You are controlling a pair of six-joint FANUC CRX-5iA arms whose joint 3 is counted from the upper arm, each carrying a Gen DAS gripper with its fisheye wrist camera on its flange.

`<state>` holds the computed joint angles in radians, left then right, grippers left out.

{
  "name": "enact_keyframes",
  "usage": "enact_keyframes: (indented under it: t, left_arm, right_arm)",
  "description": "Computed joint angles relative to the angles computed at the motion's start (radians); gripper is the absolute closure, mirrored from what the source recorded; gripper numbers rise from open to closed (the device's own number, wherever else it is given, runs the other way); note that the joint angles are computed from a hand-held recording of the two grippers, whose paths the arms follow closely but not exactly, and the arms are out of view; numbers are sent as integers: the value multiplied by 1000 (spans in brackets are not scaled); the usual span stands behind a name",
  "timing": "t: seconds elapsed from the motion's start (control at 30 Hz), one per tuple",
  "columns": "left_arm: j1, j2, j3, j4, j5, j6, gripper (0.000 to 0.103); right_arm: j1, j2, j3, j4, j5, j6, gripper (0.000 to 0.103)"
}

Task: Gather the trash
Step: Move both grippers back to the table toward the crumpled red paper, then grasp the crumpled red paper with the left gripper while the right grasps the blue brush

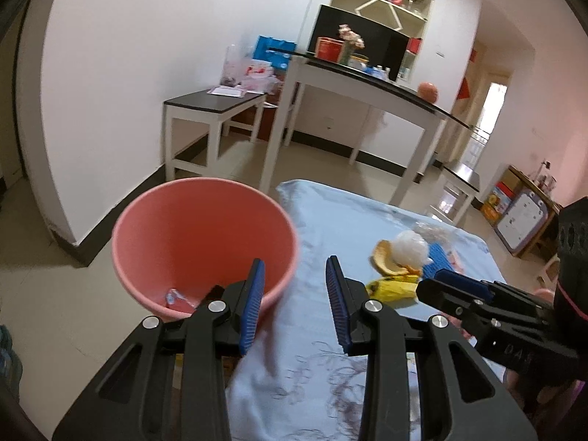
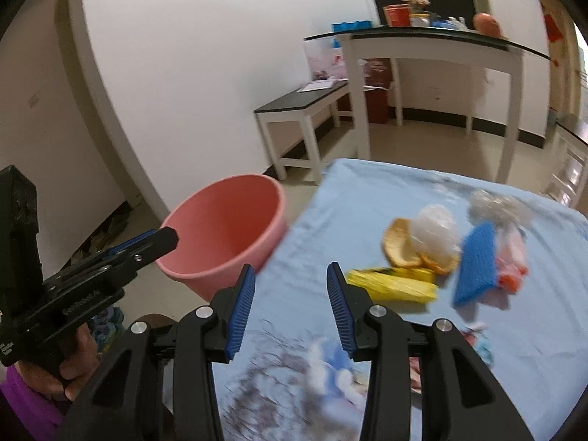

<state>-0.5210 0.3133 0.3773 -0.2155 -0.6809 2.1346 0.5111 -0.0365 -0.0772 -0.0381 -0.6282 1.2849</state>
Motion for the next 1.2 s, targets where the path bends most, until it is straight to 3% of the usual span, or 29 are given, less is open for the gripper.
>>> enact_keyframes:
  t: [0.33,0.63,0.93,1.2]
  left_arm:
    - [-25,37,4,111,48,-131,68]
    - [-44,84,-18,362,116,-435,68]
    - [-76,193,67,541,41,-663,68]
    - [-102,320,251,536,-90,-728,68]
  right_arm:
    - [-54,-84,-113,68,3,-96,62]
    - [-107,-139,-204,144,13,-191,62]
    - [-170,-141,-217,119,0,-184,62]
    - [-217,-135,-216,87,3,-173,61]
